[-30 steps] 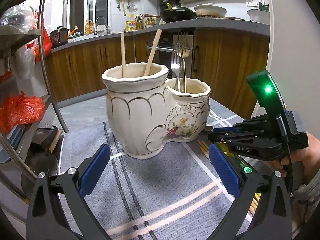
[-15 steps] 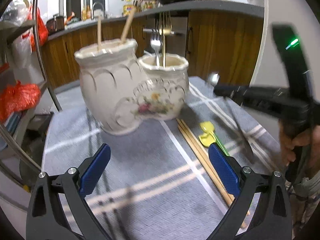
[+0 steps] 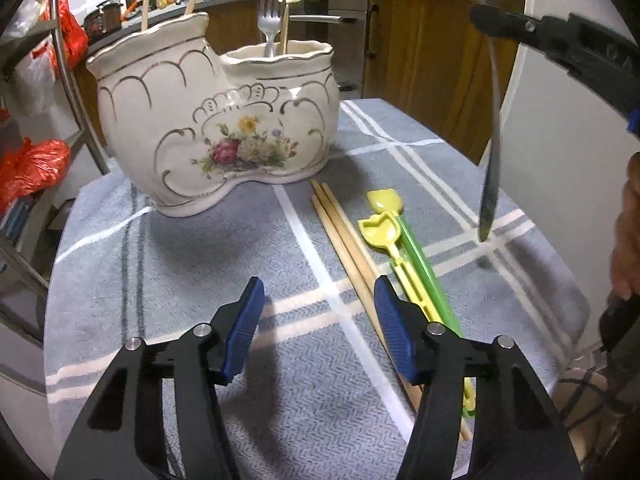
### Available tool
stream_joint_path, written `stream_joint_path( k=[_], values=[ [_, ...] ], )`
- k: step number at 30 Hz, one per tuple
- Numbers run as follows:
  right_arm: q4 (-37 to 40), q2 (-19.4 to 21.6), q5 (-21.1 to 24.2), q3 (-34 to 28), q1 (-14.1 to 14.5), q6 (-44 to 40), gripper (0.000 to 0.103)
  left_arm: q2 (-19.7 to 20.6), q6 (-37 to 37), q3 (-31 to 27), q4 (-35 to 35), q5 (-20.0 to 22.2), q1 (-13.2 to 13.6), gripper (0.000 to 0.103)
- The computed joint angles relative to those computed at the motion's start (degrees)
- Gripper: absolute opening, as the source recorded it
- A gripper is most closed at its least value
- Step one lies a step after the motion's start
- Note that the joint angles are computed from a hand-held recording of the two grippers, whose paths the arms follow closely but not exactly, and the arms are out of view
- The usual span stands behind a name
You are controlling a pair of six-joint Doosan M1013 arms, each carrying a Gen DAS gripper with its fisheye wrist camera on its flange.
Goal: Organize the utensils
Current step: 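Grasp the silver spoon with the right tool and lift it, then grasp a wooden chopstick with the left tool while the right tool carries the spoon to the small holder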
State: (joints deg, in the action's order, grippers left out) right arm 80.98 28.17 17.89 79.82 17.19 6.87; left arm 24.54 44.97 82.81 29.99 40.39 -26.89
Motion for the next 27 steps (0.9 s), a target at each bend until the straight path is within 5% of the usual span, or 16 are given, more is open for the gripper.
stream_joint_path(
  k=[8,11,12,17,24,27],
  values=[
    [5.72,-0.36,1.11,0.84,0.04,-5.94,0.002,1.76,-0.26,-2.66,1.84,3.31,-0.28,0.052],
    [9.35,-0.57,1.54,1.31,0.06,-9.52,0.002,1.63,2.59,-2.98,-3.11,1.77,0.60,0.029],
    [10.56,-0.65,1.73,1.45,0.04,-10.73,0.002,1.59,4.00,-3.00,-3.99,1.49,0.73,0.010],
    [15.98,-0.71,2.48,1.96,-0.08,-15.57,0.002,0.44,8.40,-1.39,-10.18,-2.09,2.20,0.006],
    [22.56,-0.88,2.62,2.60,-0.04,-21.67,0.002,-3.78,3.66,4.70,0.11,-12.16,1.79,0.006],
    [23.25,-0.71,2.29,2.49,0.18,-22.04,0.002,-6.01,-8.14,7.69,15.88,-16.56,1.23,0.006]
  ],
)
